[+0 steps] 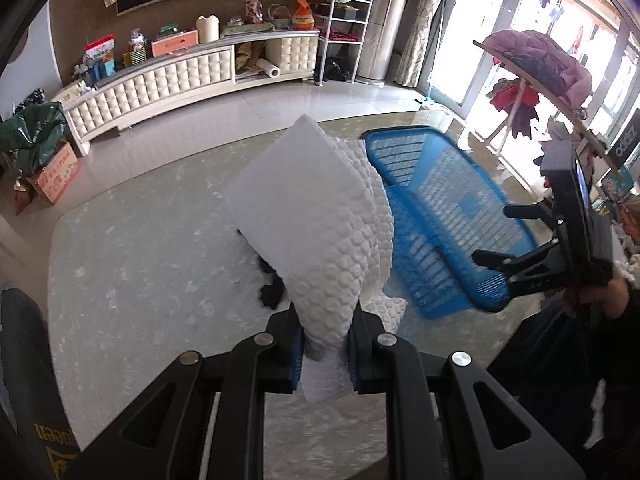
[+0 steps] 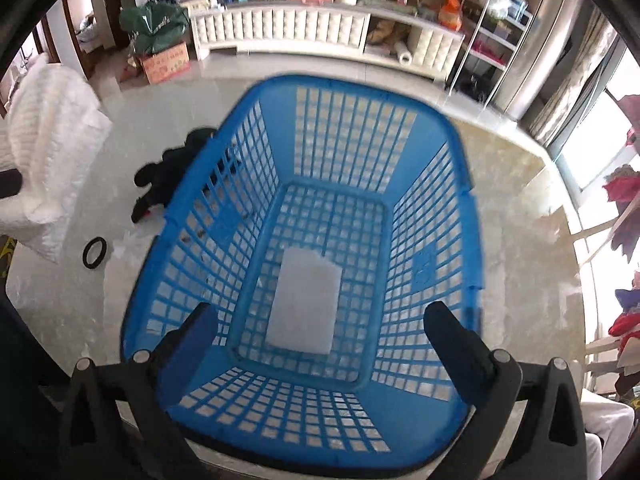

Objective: Organize soft objects
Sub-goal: 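Lower the white towel into the blue basket and open the left tool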

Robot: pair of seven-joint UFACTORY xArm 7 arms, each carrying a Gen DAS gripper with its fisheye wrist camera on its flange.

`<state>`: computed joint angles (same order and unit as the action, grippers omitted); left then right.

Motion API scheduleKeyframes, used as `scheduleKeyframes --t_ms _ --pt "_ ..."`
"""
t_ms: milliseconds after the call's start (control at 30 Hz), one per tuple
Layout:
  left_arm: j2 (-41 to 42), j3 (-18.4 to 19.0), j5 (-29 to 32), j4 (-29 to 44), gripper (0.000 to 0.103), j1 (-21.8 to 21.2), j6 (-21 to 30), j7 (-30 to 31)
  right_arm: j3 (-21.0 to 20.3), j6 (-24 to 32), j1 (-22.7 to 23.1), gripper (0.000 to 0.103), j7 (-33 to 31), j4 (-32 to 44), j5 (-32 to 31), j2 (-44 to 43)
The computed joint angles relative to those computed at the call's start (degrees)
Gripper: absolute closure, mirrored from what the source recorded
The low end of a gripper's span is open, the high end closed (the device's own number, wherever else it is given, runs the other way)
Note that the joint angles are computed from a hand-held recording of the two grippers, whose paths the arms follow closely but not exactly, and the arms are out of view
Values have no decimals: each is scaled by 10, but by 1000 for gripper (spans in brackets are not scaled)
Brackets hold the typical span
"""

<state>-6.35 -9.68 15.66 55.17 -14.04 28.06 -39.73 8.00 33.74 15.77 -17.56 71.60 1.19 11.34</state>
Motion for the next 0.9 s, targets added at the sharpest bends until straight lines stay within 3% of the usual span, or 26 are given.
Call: scheduleKeyframes --t_ms 200,400,900 --pt "52 -18 47 98 87 -26 42 -11 0 -62 -12 0 -15 -36 32 -20" --pt "123 -6 84 198 87 -69 98 -16 3 -96 -31 0 -52 -64 82 -28" --pt "317 41 31 422 87 -123 160 130 -1 -93 -53 0 -81 -74 134 -30"
